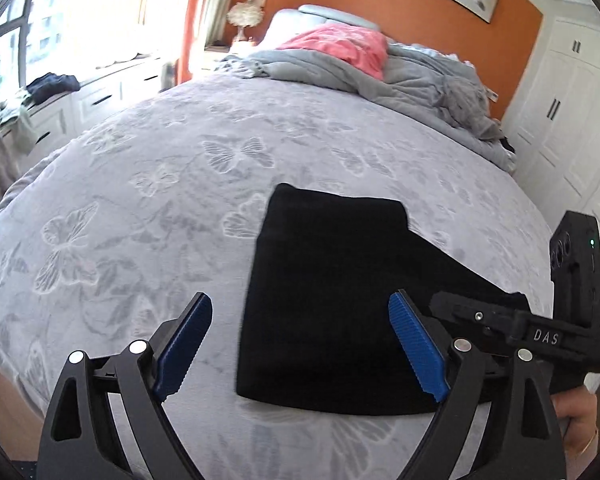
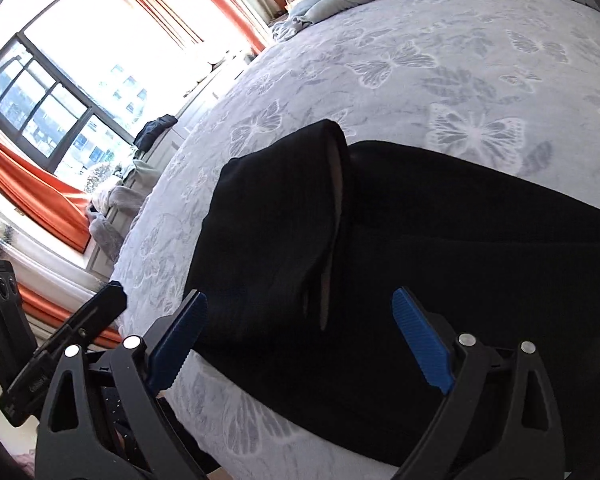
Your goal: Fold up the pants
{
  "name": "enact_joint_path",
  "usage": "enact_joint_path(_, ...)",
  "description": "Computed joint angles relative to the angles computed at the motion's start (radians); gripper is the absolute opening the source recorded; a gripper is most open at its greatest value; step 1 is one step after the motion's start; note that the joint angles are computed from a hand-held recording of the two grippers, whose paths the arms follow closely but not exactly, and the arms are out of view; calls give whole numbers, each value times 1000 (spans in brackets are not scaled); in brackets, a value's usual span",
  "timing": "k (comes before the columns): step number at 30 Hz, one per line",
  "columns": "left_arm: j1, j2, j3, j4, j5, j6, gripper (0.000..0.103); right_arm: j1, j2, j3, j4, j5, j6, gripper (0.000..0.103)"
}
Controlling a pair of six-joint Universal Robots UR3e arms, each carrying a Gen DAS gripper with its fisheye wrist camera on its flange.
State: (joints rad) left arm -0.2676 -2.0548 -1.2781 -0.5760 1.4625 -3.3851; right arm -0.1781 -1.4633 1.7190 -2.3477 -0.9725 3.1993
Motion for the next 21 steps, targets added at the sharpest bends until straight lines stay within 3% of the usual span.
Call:
enact_joint_path(2,34,31,-55,26,12,-9,87,31,66,-22,-48,-23,53,52)
enact_joint_path(6,98,66,-103,9,-19,3,87,80,131,-24,-153,-91,132,37)
enact_joint_path(7,115,95,-150,19,-27,6,87,89,129,-26,-167,-106,132,25)
enact_joint_path(8,126,104,-167,19,-34,10,87,95,125,-24,-185,-107,128,21)
enact_joint_path(12,162,102,-169,9,-48,0,87,175,91,-29,-263,-226,118,15)
enact_joint_path(14,181,101,-151,-12,-87,-16,87,180,69,-51,-270,-143,132,15)
enact_joint_path(17,199,102,-113,-39,-156,-50,87,172,-15,-83,-286,-103,137,14)
enact_joint_path(21,166,97,-63,-43,-204,-53,87,-15,-275,-19,-163,-12,74,14)
